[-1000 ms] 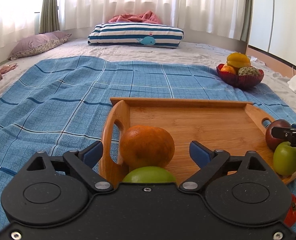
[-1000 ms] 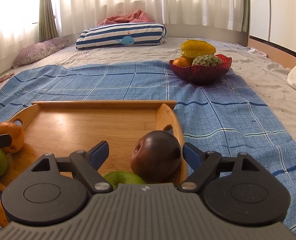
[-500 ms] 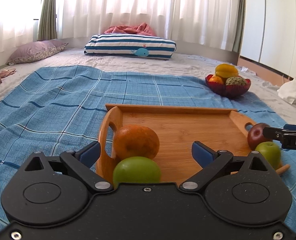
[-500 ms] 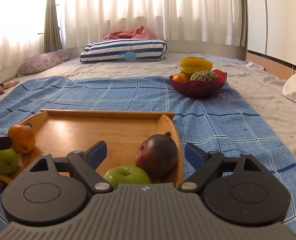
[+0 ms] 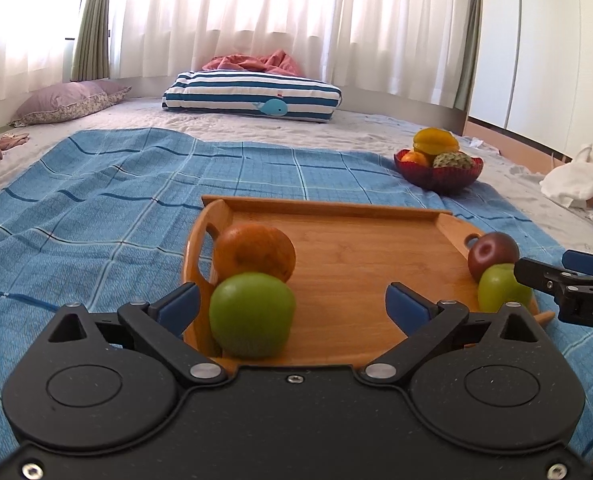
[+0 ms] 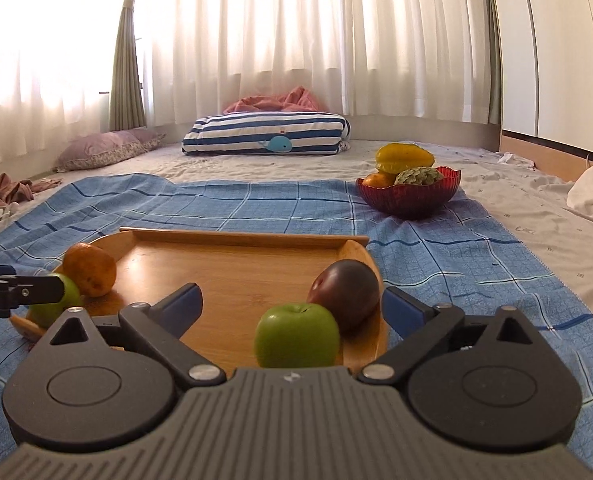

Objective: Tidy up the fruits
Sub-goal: 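Move the left gripper to a loose orange while the right gripper reaches the red tomato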

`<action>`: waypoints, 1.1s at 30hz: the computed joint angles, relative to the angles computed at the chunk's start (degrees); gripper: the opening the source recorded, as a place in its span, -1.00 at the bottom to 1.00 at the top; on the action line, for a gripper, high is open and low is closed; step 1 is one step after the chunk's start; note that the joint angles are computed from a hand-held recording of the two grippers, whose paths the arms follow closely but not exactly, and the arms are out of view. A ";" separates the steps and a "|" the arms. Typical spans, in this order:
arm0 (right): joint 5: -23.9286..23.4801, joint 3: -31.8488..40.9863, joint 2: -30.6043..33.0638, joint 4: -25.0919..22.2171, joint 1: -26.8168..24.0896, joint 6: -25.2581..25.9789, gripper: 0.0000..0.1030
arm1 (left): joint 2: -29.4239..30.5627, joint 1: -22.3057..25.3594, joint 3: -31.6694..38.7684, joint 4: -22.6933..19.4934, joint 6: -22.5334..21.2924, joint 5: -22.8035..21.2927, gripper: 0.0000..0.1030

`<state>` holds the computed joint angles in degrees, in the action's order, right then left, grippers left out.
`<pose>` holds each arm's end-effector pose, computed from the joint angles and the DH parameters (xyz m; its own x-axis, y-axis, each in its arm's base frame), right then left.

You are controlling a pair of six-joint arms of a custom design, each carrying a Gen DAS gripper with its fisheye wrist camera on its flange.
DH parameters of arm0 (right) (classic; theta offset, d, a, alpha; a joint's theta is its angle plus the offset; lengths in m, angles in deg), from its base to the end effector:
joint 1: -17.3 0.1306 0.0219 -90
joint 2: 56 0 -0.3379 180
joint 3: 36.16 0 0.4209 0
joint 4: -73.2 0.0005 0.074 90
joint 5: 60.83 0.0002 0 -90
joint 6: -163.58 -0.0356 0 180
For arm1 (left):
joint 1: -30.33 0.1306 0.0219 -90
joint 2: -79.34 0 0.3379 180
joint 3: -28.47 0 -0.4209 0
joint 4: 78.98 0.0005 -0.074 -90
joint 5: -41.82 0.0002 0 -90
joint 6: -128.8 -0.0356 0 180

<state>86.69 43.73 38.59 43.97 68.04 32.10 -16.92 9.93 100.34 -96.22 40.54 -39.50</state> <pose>0.3546 0.3856 0.2959 -0.3497 0.1342 -0.9272 0.2673 0.9628 0.0386 0.4593 -0.1771 0.3266 -0.4700 0.1428 -0.8711 0.4541 0.8853 -0.0999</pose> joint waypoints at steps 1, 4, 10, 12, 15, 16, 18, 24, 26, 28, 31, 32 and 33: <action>0.25 -0.24 0.04 0.35 0.35 -0.05 0.98 | -0.22 -0.07 -0.39 -0.04 -0.02 0.14 0.93; 0.79 -0.72 0.44 1.32 1.27 -0.17 0.98 | -1.16 -0.35 -1.82 -0.02 -0.17 0.17 0.93; 2.09 -1.54 1.37 3.20 2.99 1.08 1.00 | -3.15 -0.94 -4.88 1.33 -0.76 -0.23 0.94; 2.03 -2.11 1.42 4.17 3.42 1.47 1.00 | -3.42 -1.20 -5.59 1.60 -0.98 -0.62 0.94; 2.53 -2.52 1.69 4.67 4.13 1.41 1.00 | -4.07 -1.43 -6.95 2.12 -1.63 -1.26 0.95; 2.80 -2.56 1.83 4.63 4.38 1.33 1.00 | -4.24 -1.45 -7.34 2.32 -1.82 -1.29 0.95; 3.10 -2.63 2.15 4.38 4.75 1.09 1.00 | -4.50 -1.42 -8.01 2.58 -1.89 -1.11 0.95; 3.04 -2.43 3.58 3.92 5.78 0.00 1.00 | -5.44 -1.01 -9.69 3.65 -0.78 -0.17 0.96; 3.08 -2.34 4.00 4.24 6.01 0.22 1.00 | -5.58 -0.96 -9.90 3.76 -1.06 -0.18 0.96; 3.03 -2.08 4.42 4.48 6.17 0.64 1.00 | -6.00 -1.11 -10.29 3.97 -1.15 -0.45 0.96; 3.34 -1.52 5.10 4.25 6.42 1.19 1.00 | -6.57 -1.26 -10.86 4.11 -1.66 -0.41 0.96; 3.38 -1.31 5.34 4.04 6.44 1.34 1.00 | -6.76 -1.27 -11.05 4.04 -1.90 -0.05 0.96; 3.44 -1.11 5.58 3.82 6.48 1.41 1.00 | -6.90 -1.30 -11.13 3.79 -2.26 0.52 0.96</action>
<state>90.13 42.61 44.17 47.79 74.51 33.51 -23.82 8.64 89.22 -92.43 38.28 -38.97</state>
